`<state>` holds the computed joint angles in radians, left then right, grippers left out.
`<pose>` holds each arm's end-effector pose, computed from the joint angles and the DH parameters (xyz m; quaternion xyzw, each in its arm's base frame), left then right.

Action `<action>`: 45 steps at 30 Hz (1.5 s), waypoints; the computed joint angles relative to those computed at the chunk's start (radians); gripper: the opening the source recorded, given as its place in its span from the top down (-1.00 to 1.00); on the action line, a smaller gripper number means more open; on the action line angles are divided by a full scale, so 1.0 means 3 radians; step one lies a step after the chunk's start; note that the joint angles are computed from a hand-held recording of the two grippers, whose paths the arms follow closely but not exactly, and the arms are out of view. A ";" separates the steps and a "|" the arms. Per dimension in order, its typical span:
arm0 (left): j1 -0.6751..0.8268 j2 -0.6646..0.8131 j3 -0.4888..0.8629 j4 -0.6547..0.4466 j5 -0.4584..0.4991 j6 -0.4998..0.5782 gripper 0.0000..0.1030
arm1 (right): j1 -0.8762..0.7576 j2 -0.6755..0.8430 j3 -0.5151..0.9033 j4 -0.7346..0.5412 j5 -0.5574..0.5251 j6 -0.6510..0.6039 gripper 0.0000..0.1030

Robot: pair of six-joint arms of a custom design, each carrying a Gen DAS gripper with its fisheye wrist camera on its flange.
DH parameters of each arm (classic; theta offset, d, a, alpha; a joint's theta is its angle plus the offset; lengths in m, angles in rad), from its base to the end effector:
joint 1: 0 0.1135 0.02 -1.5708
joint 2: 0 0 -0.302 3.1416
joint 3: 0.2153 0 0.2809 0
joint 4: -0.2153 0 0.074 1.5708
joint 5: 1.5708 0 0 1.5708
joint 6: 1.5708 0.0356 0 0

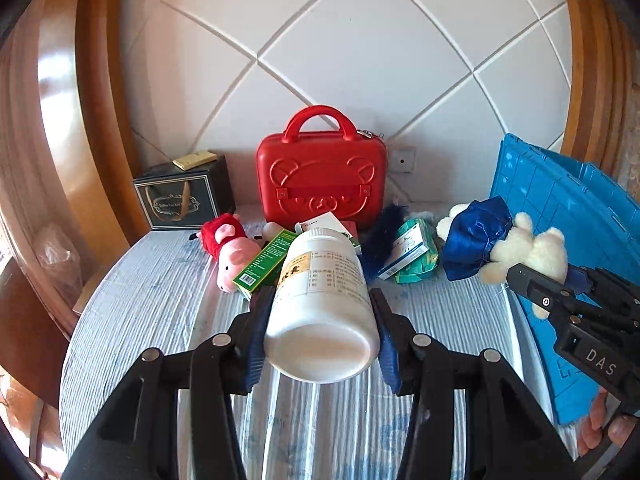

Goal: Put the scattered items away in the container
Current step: 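Lift the pill bottle and teddy and carry both over the blue bin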

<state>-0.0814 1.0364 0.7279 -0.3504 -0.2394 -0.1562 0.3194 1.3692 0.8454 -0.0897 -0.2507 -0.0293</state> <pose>0.2316 -0.0104 0.2808 -0.0859 0.8888 0.0546 0.4468 0.2971 0.1076 0.2616 -0.2095 0.8573 0.1759 0.4361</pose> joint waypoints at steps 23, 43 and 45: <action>-0.2493 -0.1161 -0.0036 -0.1319 -0.1541 -0.1400 0.12 | -0.1582 -0.2469 -0.0435 -0.1471 -0.0625 -0.0455 0.19; -0.3707 0.1517 0.1636 -0.0436 -0.2161 -0.1606 0.12 | -0.4676 -0.0113 0.0758 -0.1508 -0.2624 -0.2071 0.19; -0.3736 0.1921 0.2037 -0.0385 -0.2142 -0.1519 0.12 | -0.4702 0.0274 0.1033 -0.1487 -0.2620 -0.2164 0.19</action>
